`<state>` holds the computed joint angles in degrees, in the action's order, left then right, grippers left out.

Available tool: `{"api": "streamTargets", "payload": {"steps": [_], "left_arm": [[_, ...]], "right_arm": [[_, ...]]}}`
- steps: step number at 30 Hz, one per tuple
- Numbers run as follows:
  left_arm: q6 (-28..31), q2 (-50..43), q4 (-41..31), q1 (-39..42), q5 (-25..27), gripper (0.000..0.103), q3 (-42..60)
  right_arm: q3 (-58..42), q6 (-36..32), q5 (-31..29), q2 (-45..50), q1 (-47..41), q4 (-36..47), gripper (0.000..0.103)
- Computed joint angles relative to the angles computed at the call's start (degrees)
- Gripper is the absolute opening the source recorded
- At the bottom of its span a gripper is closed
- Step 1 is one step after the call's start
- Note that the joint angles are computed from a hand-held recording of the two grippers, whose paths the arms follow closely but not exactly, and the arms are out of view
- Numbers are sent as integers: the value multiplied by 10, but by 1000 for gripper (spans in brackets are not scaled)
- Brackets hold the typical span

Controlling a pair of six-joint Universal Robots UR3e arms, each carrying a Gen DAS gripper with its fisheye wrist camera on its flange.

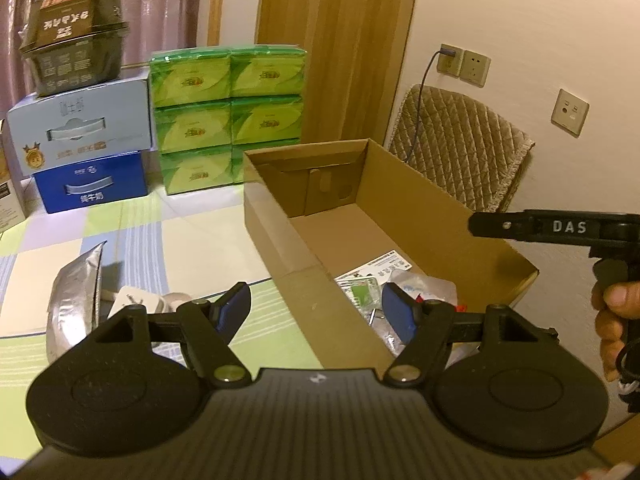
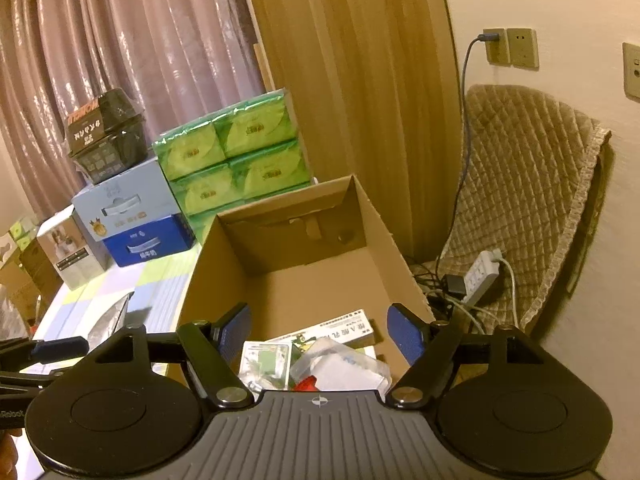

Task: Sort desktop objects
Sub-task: 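Open both tools to drop the wire rack and red packet into the box, then withdraw both open tools back over the table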

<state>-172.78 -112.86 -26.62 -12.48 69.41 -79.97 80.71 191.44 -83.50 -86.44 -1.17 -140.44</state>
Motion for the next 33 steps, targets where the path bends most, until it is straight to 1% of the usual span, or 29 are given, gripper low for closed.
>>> {"api": "streamTargets", "payload": {"steps": [7, 17, 20, 22, 26, 28, 33], "left_arm": [[10, 43, 5, 17, -3, 68, -50], [32, 135, -3, 52, 5, 71, -132], [41, 168, -9, 69, 7, 73, -161], [47, 193, -16, 83, 5, 76, -180], [63, 240, -27, 111, -3, 80, -216], [76, 267, -35, 130, -11, 84, -239], [113, 334, -62, 196, -37, 88, -296]], "right_arm": [[-3, 4, -15, -20, 26, 13, 80], [-43, 20, -37, -13, 93, 34, 89], [-56, 24, -48, -7, 117, 39, 93], [-65, 29, -55, -2, 133, 40, 96], [-88, 37, -71, 13, 167, 44, 99], [-100, 38, -77, 21, 182, 46, 101], [-130, 43, -85, 46, 214, 50, 101]]}}
